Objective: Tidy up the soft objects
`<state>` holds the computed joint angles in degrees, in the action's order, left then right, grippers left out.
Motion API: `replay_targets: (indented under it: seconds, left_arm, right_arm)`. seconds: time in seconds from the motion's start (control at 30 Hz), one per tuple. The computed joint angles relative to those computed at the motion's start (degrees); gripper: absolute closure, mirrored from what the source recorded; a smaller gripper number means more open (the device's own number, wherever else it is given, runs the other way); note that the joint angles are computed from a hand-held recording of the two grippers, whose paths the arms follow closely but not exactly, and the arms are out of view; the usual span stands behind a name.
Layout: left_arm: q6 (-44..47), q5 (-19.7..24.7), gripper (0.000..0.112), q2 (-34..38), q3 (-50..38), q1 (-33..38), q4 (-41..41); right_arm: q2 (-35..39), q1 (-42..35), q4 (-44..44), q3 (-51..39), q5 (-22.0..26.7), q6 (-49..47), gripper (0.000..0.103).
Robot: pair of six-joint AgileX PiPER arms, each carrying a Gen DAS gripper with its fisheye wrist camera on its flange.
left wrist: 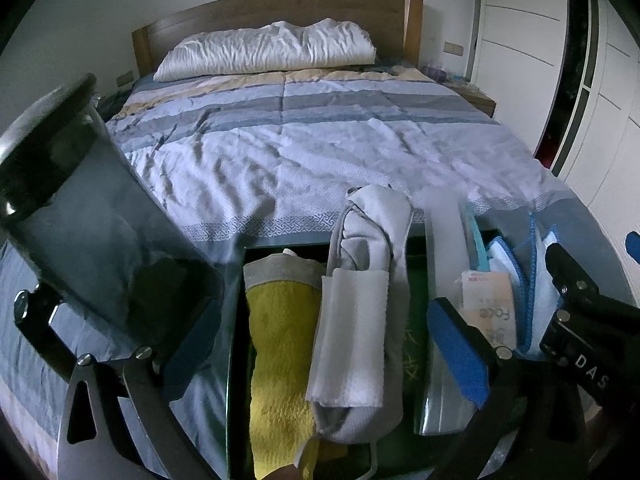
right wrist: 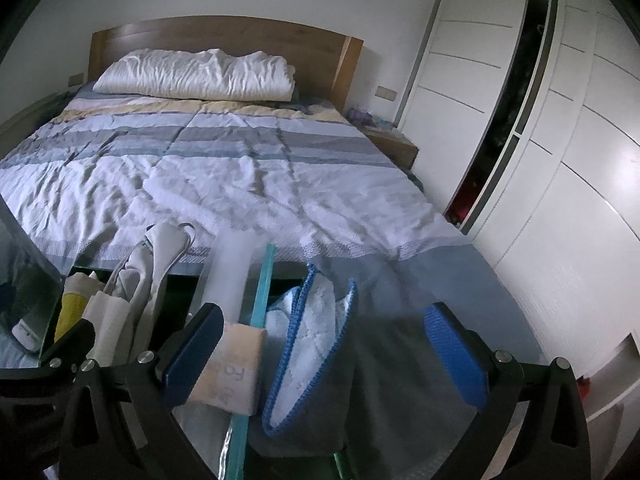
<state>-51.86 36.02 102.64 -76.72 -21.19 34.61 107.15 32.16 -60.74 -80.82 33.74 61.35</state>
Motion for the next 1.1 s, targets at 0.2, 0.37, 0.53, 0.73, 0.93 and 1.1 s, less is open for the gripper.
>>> replay_targets:
  seconds: [0.2,0.37,0.53,0.73,0.93,1.1]
  left_arm:
    - [-1.0,0.4,0.011,-3.0,2.8,-0.5,0.1]
    - [-3.2,0.1,0.011,-7.7,7.2,-0.5,1.2]
    - [-6.4,0.3,0.011,-13.9,12.9,-1.7,5.7]
    - [-7.1,0.7,0.011,-22.5,19.1,-3.4,7.8]
    - [-2.3,1.8,0.011,-33.2,24.4,-3.9,3.7]
    - [3.0,4.7,0.011,-42.5,27.9,-3.3,-0.4]
  right_arm:
    - [-2.1,0.9,0.1,1.5,1.1,0.1,0.001]
    - [-5.7,0.9,1.8,4.9,-0.6,-0.2,0.000]
    - [-11.4,1.5,2.8,10.9,-2.9,1.7,0.000]
    - [-20.8,5.1,0.6,20.1,-2.1,8.0,0.000]
    - [-30.3,17.3,-4.0,27.5,8.0,17.5,0.000]
    - [-36.0,34.7,-5.3,31.2,23.1,25.8,0.000]
